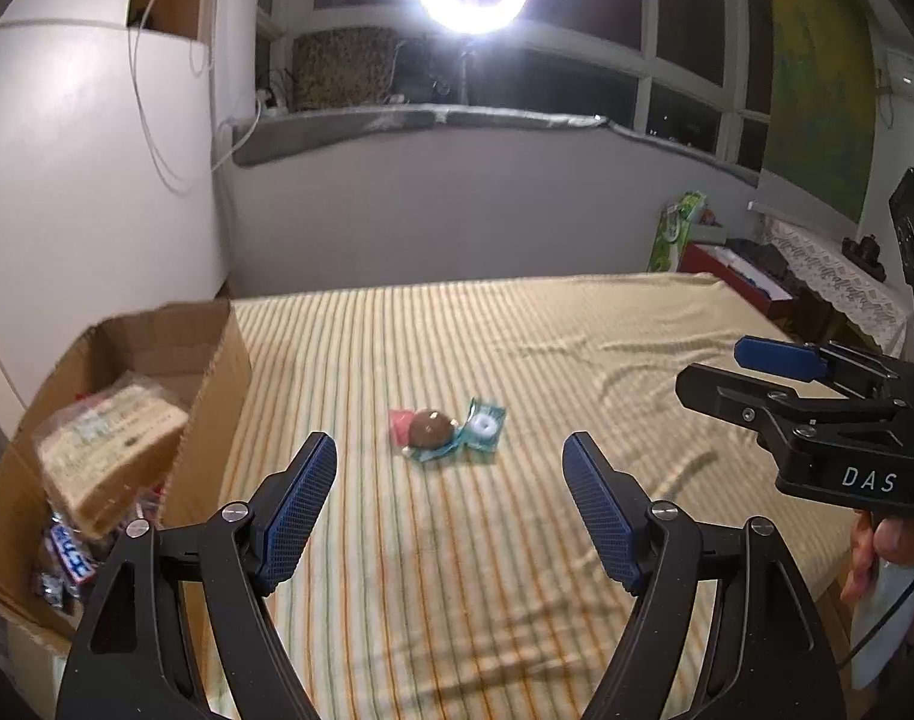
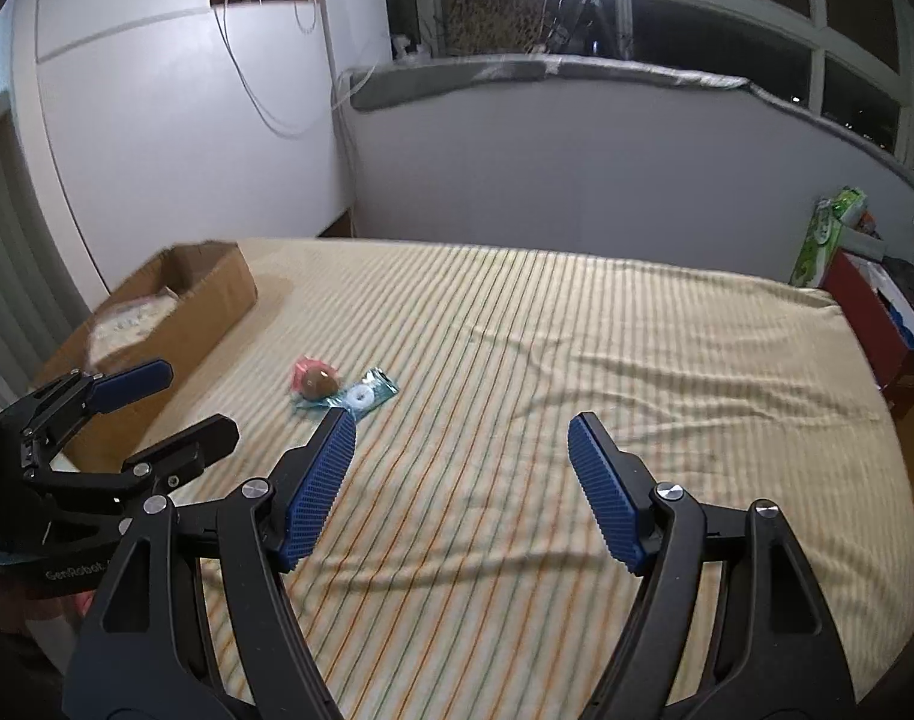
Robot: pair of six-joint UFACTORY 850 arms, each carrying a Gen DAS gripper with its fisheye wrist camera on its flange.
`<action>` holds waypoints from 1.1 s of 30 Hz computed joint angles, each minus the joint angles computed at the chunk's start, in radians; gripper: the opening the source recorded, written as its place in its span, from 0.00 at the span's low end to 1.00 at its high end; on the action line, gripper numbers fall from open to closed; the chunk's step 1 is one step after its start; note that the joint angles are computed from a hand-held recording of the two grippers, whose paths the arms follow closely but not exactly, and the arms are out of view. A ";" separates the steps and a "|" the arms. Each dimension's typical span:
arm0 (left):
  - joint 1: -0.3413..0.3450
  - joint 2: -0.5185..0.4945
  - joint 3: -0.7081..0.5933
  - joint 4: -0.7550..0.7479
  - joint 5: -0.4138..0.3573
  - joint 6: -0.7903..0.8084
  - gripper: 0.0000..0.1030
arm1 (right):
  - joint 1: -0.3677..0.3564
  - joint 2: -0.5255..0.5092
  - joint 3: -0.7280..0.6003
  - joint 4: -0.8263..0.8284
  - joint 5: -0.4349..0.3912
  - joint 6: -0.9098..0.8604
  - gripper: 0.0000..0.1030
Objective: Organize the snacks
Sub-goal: 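Move both open tools back toward the pink candy and green packet, then grasp the pink-wrapped candy with the left tool while the right grasps the green packet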
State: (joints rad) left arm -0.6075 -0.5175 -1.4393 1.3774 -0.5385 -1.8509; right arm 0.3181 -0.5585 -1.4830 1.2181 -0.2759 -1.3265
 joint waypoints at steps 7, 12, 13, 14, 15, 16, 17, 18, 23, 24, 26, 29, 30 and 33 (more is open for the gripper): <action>0.063 -0.100 -0.097 -0.289 0.068 0.237 0.76 | 0.031 -0.166 -0.189 -0.458 -0.068 0.359 0.74; 0.115 -0.152 -0.172 -0.512 0.060 0.389 0.75 | 0.044 -0.251 -0.318 -0.532 -0.214 0.283 0.74; 0.124 -0.158 -0.182 -0.530 0.058 0.405 0.75 | 0.049 -0.259 -0.330 -0.543 -0.224 0.266 0.74; 0.132 -0.160 -0.188 -0.547 0.066 0.423 0.75 | 0.054 -0.267 -0.343 -0.561 -0.231 0.260 0.74; 0.138 -0.161 -0.189 -0.558 0.078 0.434 0.75 | 0.062 -0.280 -0.362 -0.588 -0.235 0.257 0.74; 0.142 -0.162 -0.192 -0.567 0.086 0.442 0.75 | 0.066 -0.287 -0.374 -0.592 -0.239 0.248 0.74; 0.147 -0.164 -0.196 -0.585 0.097 0.465 0.76 | 0.069 -0.293 -0.385 -0.594 -0.244 0.238 0.74; 0.148 -0.166 -0.198 -0.593 0.102 0.478 0.76 | 0.073 -0.302 -0.402 -0.602 -0.251 0.235 0.72; 0.158 -0.171 -0.203 -0.674 0.148 0.586 0.76 | 0.072 -0.336 -0.466 -0.589 -0.335 0.183 0.53; 0.158 -0.169 -0.200 -0.682 0.161 0.602 0.76 | 0.071 -0.343 -0.476 -0.588 -0.344 0.179 0.51; 0.160 -0.169 -0.201 -0.700 0.175 0.636 0.75 | 0.070 -0.340 -0.471 -0.582 -0.352 0.172 0.49; 0.156 -0.179 -0.217 -0.712 0.176 0.667 0.75 | 0.063 -0.327 -0.454 -0.570 -0.356 0.161 0.45; 0.155 -0.179 -0.216 -0.713 0.183 0.672 0.73 | 0.061 -0.324 -0.447 -0.560 -0.357 0.155 0.44; 0.153 -0.193 -0.237 -0.719 0.183 0.684 0.72 | 0.053 -0.318 -0.438 -0.542 -0.359 0.138 0.39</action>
State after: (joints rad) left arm -0.4541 -0.7106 -1.6765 0.6588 -0.3558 -1.1673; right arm 0.3709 -0.8769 -1.9211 0.6757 -0.6344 -1.1890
